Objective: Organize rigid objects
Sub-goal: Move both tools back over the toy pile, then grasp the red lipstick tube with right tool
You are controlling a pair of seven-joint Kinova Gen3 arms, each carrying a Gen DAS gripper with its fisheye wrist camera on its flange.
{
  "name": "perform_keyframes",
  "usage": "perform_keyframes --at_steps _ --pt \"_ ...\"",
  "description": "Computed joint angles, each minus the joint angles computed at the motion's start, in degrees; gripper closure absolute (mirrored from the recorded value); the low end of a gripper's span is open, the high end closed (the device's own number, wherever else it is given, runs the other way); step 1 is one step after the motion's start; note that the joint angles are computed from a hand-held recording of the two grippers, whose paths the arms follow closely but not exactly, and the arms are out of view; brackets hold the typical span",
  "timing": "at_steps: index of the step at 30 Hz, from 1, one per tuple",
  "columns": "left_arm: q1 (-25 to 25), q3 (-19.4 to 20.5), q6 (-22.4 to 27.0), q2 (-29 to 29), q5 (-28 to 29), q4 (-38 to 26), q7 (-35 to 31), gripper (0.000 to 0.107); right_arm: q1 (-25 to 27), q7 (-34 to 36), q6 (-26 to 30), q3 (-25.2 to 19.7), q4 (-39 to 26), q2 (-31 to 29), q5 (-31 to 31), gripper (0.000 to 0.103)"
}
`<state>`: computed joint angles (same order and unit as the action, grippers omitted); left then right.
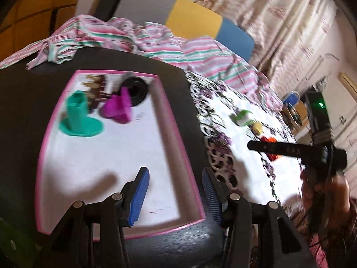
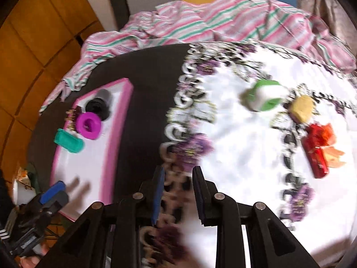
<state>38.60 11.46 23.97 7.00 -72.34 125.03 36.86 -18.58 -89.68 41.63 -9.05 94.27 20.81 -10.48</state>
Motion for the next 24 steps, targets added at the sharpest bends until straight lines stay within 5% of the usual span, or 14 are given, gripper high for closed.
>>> perform_keyframes --at_steps 10,24 --pt "2.85 -0.13 -0.86 2.83 -0.17 -4.14 -3.99 0.058 3.56 -11.36 10.69 9.01 -10.64 7.52 10.37 0.075" --pt "7.20 -3.50 0.43 5.07 8.06 -8.43 -14.89 0.058 11.40 -7.67 8.12 4.24 -10.34 9.00 4.26 0.070"
